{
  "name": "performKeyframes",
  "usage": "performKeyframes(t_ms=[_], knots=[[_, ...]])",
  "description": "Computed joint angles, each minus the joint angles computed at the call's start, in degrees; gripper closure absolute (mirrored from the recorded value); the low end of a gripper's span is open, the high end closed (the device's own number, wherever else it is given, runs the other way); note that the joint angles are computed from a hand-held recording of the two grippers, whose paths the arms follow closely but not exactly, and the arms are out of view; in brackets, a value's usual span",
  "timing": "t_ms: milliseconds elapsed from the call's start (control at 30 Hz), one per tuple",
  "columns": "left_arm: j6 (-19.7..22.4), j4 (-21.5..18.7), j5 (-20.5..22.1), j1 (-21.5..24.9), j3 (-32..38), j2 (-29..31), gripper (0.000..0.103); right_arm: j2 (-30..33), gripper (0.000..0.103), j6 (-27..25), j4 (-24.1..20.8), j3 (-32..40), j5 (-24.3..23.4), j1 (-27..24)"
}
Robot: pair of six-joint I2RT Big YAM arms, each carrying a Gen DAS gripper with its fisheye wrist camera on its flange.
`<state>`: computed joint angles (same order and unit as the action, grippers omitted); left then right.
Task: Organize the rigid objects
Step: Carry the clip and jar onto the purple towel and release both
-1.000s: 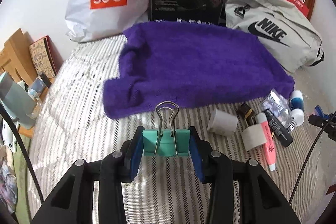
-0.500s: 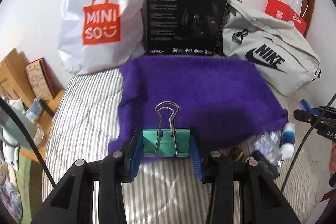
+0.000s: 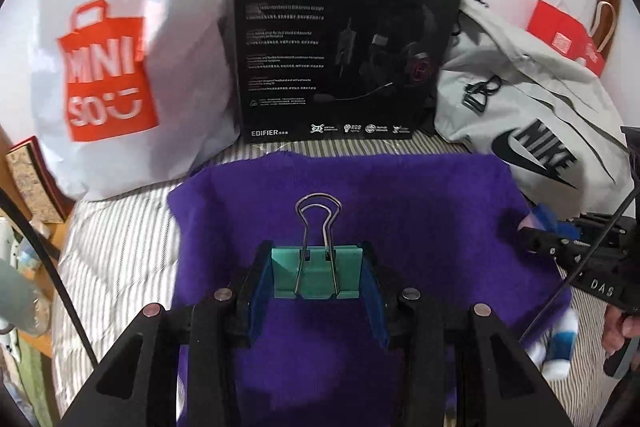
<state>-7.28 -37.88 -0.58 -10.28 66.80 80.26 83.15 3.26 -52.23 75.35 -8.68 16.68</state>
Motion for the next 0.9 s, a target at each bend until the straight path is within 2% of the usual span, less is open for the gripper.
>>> performKeyframes(t_ms=[233,433,667,900], knots=[[0.4,-1.2,1.3,0.7,5.7,7.5,0.064,9.4,0.082,-1.6,-0.7,7.6,0.8,0.6],[1.6,-4.4,0.8,0.4,9.5,11.7,0.064,15.0,0.082,-2.3,-2.5,12.4,1.7,1.0],[2.0,-6.6,0.4,0.1,11.3,13.4,0.064,16.5,0.082,-3.4,-3.2,13.6,2.0,1.2],[2.8,-7.0,-0.5,-0.1,11.7,14.0,0.062,15.9,0.081,-4.1,-2.9,12.6,1.7,1.1]])
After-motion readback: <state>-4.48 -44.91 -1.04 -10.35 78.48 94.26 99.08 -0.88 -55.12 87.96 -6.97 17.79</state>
